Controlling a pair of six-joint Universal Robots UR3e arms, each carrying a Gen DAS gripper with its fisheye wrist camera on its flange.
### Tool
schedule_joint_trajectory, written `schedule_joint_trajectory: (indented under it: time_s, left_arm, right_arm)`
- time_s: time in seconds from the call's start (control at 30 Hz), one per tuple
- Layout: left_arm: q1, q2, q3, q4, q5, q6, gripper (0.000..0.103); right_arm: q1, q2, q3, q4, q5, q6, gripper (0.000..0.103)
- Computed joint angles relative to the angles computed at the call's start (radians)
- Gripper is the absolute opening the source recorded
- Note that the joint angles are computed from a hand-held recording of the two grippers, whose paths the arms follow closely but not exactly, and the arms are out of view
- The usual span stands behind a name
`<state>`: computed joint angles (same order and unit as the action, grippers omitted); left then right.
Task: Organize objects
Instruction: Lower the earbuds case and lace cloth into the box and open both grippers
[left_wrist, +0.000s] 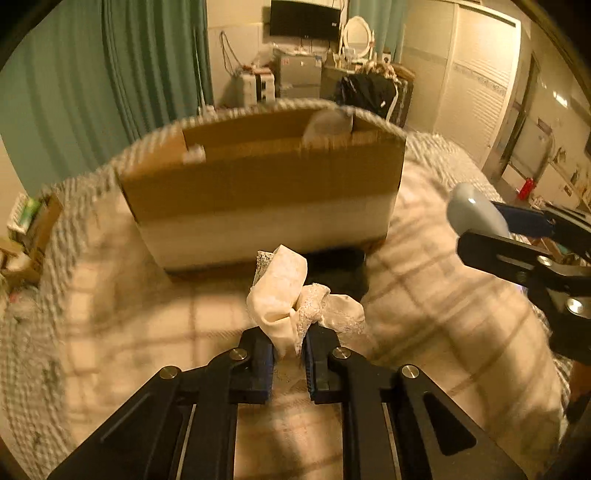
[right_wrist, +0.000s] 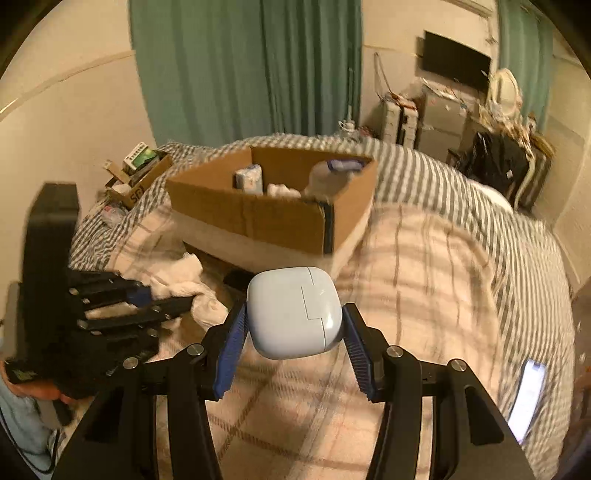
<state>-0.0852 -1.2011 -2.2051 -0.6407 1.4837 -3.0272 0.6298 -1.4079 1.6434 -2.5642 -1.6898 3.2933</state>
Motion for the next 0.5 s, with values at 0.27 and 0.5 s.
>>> schedule_joint_trajectory:
  time_s: [0.27,0.5]
  left_arm:
    - [-0.051,-0.150,0.373,-0.036,0.151,0.040,0.013]
    - [0.001,-0.371,0.649,-0.063,0.128,0.039,0.013]
  right_arm:
    - [-0.034,0.102,-0.418,0.183,0.018,-0.122,0.051]
    - [-0.061,0.398,-0.972,0.404,0.012,-0.162,0.051]
